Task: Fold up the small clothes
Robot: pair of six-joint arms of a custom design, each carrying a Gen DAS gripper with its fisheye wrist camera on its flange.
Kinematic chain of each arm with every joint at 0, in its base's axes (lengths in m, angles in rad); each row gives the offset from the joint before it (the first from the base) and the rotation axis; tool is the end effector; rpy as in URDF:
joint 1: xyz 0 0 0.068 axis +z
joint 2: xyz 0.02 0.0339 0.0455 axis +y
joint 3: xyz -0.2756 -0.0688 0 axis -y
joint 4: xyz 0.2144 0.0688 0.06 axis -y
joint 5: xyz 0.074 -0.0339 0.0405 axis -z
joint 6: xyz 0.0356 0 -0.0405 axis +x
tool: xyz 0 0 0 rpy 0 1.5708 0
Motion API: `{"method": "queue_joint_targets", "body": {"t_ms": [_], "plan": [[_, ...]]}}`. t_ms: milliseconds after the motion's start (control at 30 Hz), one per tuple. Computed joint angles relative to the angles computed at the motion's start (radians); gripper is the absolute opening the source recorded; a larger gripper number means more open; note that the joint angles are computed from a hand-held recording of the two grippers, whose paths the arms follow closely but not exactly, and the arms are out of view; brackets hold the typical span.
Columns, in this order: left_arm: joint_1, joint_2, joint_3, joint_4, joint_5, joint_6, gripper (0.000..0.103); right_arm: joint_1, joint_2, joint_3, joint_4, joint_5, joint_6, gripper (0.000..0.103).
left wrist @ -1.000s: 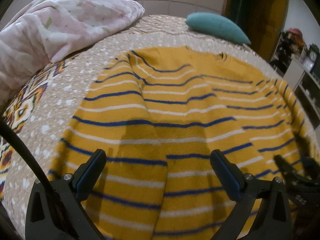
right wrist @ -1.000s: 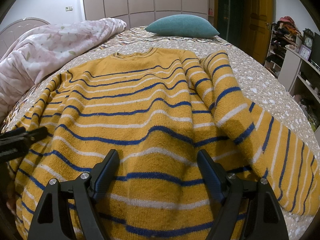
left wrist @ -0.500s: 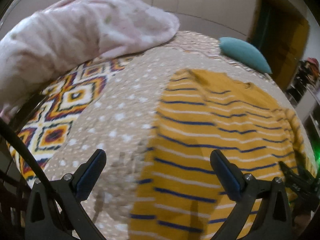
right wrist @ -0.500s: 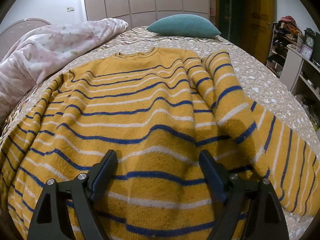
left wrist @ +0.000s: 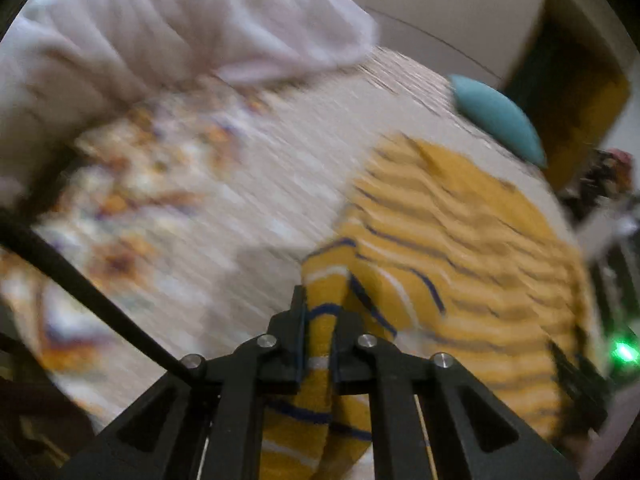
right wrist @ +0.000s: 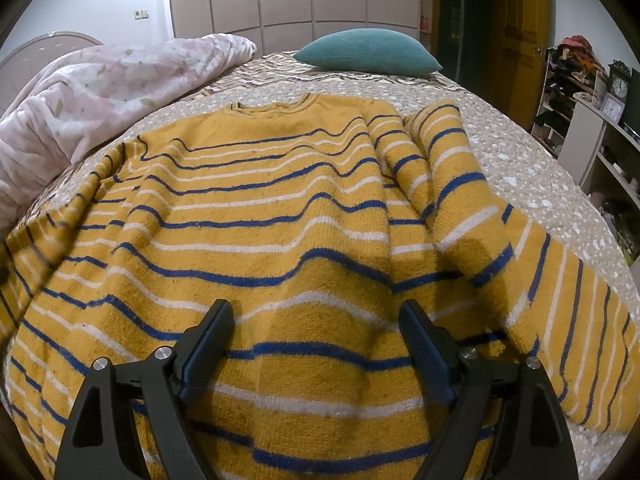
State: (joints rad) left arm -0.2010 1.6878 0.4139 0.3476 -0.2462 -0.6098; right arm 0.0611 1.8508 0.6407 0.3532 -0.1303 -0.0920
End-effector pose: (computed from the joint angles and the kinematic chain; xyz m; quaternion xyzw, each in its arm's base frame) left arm 0.2344 -0.0389 0.1130 -0.2292 0.9139 -0.0169 0.3348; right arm 0.2987 0.0229 0.1163 -0.0942 0.9305 0.0556 0.3496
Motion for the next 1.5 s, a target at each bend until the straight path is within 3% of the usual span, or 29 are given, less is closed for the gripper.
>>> {"method": "queue_joint_targets", "body": {"t_ms": [133, 267, 367, 500, 633, 733, 800, 833, 867, 967, 1233, 1400, 1467, 1500], "plan": [[0.249, -0.031, 0.111, -0.126, -0.003, 0.156, 0.009, 0.003, 0.001, 0.005, -0.006, 0.005, -0.002, 0.088], [0.333, 0.010, 0.222, -0.217, 0.047, 0.201, 0.008, 0.006, 0.005, 0.011, -0.008, 0.009, -0.003, 0.089], [0.245, 0.007, 0.256, -0.255, 0.057, 0.192, 0.008, 0.007, 0.005, 0.014, -0.012, 0.010, -0.002, 0.089], [0.079, 0.082, 0.420, -0.337, 0.139, 0.131, 0.008, -0.005, -0.018, 0.002, -0.004, -0.004, 0.016, 0.089], [-0.148, 0.281, 0.760, -0.431, 0.189, 0.099, 0.008, -0.120, -0.125, -0.064, 0.033, -0.160, 0.096, 0.089], [-0.264, 0.413, 0.964, -0.393, 0.295, 0.127, 0.009, -0.219, -0.166, -0.062, 0.000, -0.244, 0.116, 0.089], [-0.310, 0.475, 1.059, -0.397, 0.354, 0.123, 0.019, -0.263, -0.169, -0.047, -0.023, -0.261, 0.109, 0.089], [-0.320, 0.485, 1.073, -0.397, 0.372, 0.107, 0.035, -0.280, -0.169, -0.042, -0.035, -0.266, 0.103, 0.089], [-0.328, 0.481, 1.048, -0.364, 0.396, 0.077, 0.052, -0.293, -0.170, -0.039, -0.045, -0.270, 0.097, 0.089], [-0.336, 0.414, 0.877, -0.243, 0.370, 0.052, 0.067, -0.318, -0.175, -0.035, -0.059, -0.292, 0.081, 0.089], [-0.263, 0.295, 0.422, -0.074, 0.118, 0.023, 0.069, -0.250, -0.158, -0.003, -0.052, -0.272, 0.056, 0.089], [-0.226, 0.322, 0.237, 0.089, 0.093, 0.005, 0.069, -0.151, -0.067, 0.113, -0.071, -0.117, 0.013, 0.088], [-0.214, 0.342, 0.181, 0.156, 0.106, -0.005, 0.069, -0.135, 0.001, 0.220, -0.182, -0.114, -0.021, 0.051], [-0.213, 0.349, 0.171, 0.172, 0.109, -0.009, 0.069, -0.123, 0.043, 0.317, -0.317, -0.135, -0.064, 0.011]]}}
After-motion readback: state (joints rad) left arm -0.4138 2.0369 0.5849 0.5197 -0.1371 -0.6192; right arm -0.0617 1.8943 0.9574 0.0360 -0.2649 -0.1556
